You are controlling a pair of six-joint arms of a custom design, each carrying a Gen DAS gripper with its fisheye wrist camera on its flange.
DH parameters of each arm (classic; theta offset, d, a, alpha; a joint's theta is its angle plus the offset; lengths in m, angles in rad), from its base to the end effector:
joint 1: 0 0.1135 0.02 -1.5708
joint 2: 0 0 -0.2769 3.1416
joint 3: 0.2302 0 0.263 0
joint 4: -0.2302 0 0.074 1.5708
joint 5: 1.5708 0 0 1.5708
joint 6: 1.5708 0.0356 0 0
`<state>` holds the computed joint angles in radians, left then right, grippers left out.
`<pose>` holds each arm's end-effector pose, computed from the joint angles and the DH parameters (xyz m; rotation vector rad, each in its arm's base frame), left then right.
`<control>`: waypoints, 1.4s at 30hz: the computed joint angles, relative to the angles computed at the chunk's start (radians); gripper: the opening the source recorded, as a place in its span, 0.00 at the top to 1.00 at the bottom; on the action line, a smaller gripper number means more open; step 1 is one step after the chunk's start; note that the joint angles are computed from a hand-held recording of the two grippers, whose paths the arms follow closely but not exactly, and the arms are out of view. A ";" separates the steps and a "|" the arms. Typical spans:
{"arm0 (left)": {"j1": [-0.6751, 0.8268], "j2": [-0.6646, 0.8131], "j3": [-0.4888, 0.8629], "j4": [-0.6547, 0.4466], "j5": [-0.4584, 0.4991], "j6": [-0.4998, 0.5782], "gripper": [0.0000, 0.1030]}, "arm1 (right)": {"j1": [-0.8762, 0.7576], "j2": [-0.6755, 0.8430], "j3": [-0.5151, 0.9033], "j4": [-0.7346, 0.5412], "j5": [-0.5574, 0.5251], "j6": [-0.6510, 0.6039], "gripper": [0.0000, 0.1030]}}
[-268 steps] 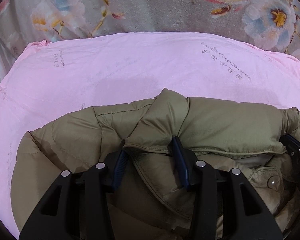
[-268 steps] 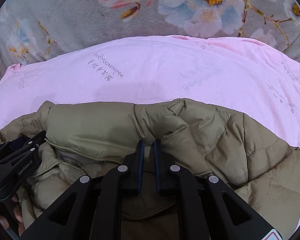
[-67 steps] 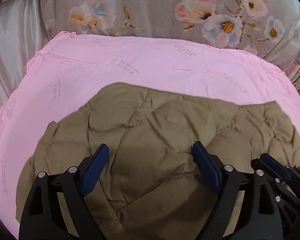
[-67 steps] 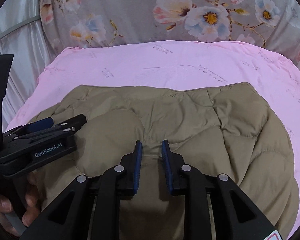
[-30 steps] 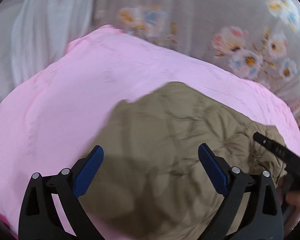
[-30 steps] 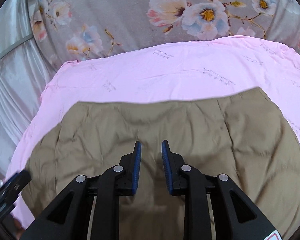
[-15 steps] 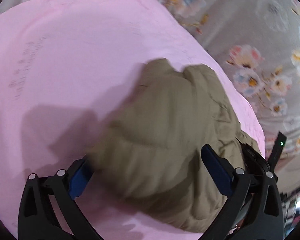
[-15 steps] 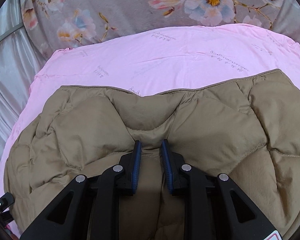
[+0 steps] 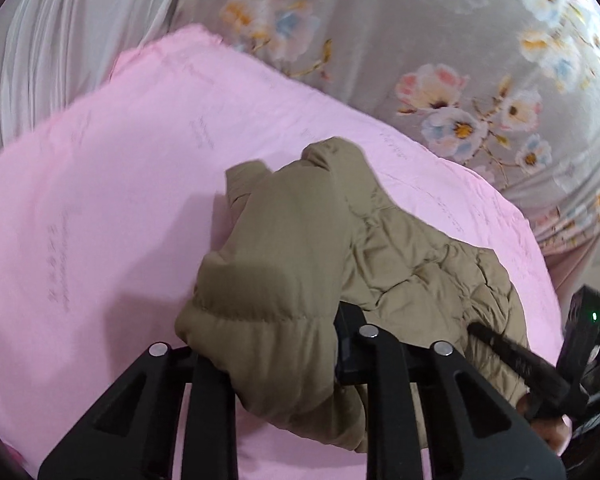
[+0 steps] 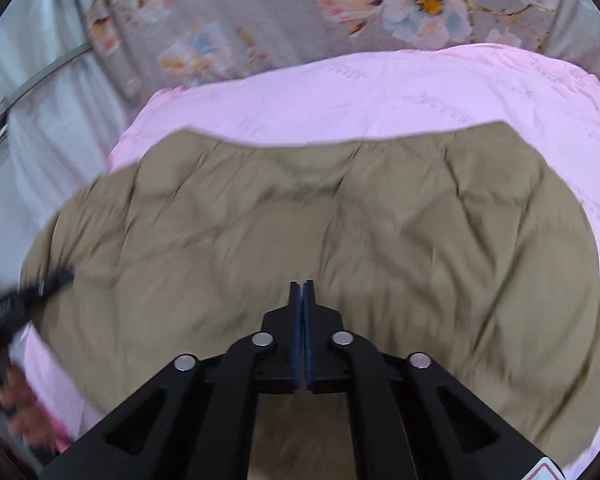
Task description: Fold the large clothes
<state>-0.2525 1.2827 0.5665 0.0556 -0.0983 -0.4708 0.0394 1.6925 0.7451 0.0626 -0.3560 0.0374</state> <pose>0.2529 -0.0616 0.1890 -0.2979 2.2230 -0.2851 0.3191 0.0250 0.1324 -0.1586 2.4308 0.4703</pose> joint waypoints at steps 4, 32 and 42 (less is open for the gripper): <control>-0.150 -0.145 0.021 -0.096 -0.147 0.056 0.83 | 0.052 -0.016 -0.083 -0.004 -0.037 -0.013 0.98; -0.676 0.665 0.627 -0.168 -0.126 -0.116 0.80 | -0.616 -0.274 -0.175 -0.275 -0.257 -0.293 0.94; -0.705 0.319 0.417 -0.109 -0.143 -0.120 0.17 | -0.506 -0.306 0.138 -0.492 -0.415 -0.118 0.46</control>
<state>-0.9573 1.6020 0.9833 -0.0538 -0.2414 -0.5910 -0.4669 1.3870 0.8834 -0.4291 -0.7714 -0.0810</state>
